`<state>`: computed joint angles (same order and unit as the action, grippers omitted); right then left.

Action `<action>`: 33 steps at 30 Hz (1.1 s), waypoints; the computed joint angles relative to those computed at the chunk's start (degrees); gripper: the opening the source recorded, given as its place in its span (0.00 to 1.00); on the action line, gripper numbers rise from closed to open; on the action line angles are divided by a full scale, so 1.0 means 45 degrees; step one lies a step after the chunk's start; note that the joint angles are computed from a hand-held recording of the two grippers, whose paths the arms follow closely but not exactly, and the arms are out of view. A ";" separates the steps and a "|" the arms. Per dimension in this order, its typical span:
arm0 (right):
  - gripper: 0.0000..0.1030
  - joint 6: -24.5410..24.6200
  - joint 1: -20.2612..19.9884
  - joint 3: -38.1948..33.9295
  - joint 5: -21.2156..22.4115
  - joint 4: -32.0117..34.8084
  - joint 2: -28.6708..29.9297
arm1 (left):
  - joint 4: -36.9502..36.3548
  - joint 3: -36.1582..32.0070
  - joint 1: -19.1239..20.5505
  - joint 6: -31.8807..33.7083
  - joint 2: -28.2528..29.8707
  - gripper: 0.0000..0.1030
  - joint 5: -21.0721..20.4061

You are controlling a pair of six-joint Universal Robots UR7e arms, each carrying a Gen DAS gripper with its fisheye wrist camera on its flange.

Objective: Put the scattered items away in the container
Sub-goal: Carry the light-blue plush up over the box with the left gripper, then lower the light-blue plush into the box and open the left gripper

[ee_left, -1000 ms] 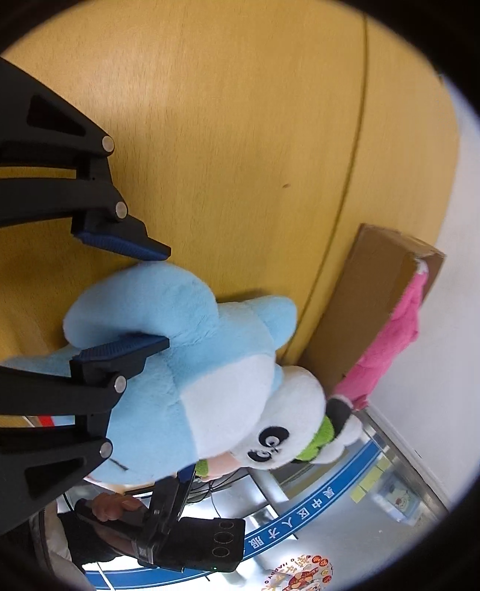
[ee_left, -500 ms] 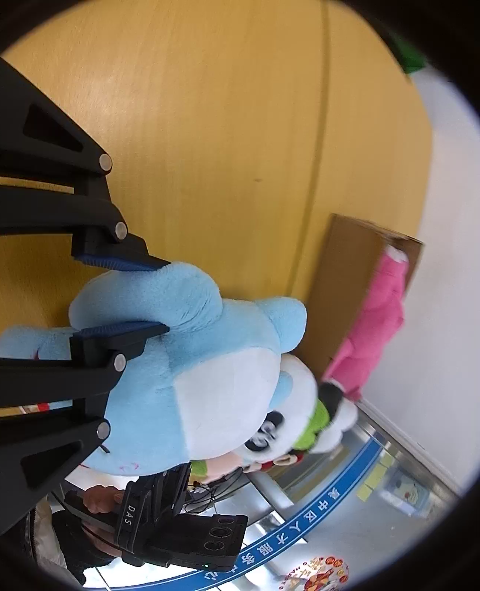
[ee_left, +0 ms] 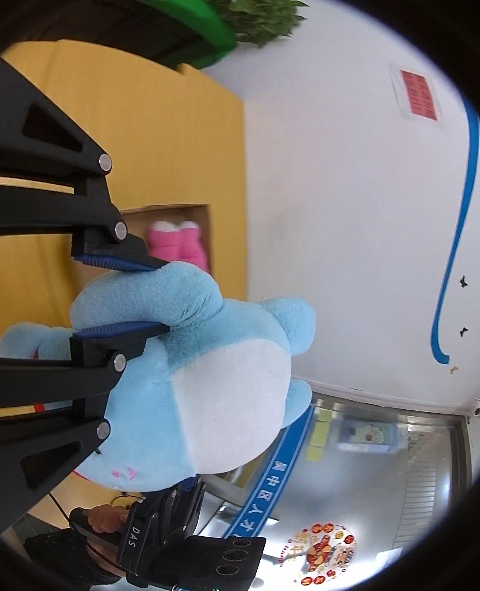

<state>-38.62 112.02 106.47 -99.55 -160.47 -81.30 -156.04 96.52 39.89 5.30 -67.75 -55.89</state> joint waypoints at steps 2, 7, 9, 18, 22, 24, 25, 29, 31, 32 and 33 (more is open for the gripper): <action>0.31 -0.0145 0.0219 -0.1402 -0.0227 0.0051 0.1054 | 0.0393 -0.1265 0.0254 0.0241 0.0799 0.23 -0.0167; 0.31 -0.0783 -0.0014 -0.3669 -0.0280 0.0516 0.2716 | 0.1631 -0.4108 0.1133 0.0203 0.2861 0.23 -0.0230; 0.31 -0.0738 -0.0388 -0.4271 -0.0265 0.0721 0.3350 | 0.2199 -0.4913 0.1601 -0.0030 0.3543 0.22 -0.0353; 0.31 0.0655 -0.2256 -0.6196 -0.0237 0.3967 0.5736 | 0.4701 -0.6265 0.3415 -0.1605 0.5364 0.22 -0.0487; 0.31 0.0869 -0.2597 -0.6763 -0.0939 0.5462 0.6374 | 0.5138 -0.6029 0.3683 -0.1960 0.5545 0.22 -0.0208; 0.31 0.1061 -0.2591 -0.7129 -0.1495 0.6306 0.6653 | 0.5354 -0.5969 0.3709 -0.2094 0.5623 0.22 0.0002; 0.31 0.1051 -0.2622 -0.7261 -0.1646 0.6541 0.6765 | 0.5445 -0.5730 0.3709 -0.2156 0.5526 0.22 0.0177; 0.31 0.1118 -0.2747 -0.7447 -0.2703 0.7731 0.7300 | 0.5597 -0.5068 0.3662 -0.2372 0.5306 0.22 0.0758; 0.31 0.0885 -0.2928 -0.7182 -0.3260 0.7999 0.7558 | 0.5384 -0.4865 0.3611 -0.2259 0.5231 0.22 0.0860; 0.30 0.0837 -0.2995 -0.6936 -0.3390 0.7890 0.7620 | 0.5417 -0.4831 0.3560 -0.2280 0.5216 0.22 0.0988; 0.30 0.1014 -0.3054 -0.6945 -0.3250 0.8109 0.7623 | 0.5506 -0.4863 0.3472 -0.2311 0.5266 0.22 0.1396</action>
<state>-34.06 98.28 75.22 -114.17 -123.98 -47.00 -131.26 74.63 55.52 -5.10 -44.05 -49.61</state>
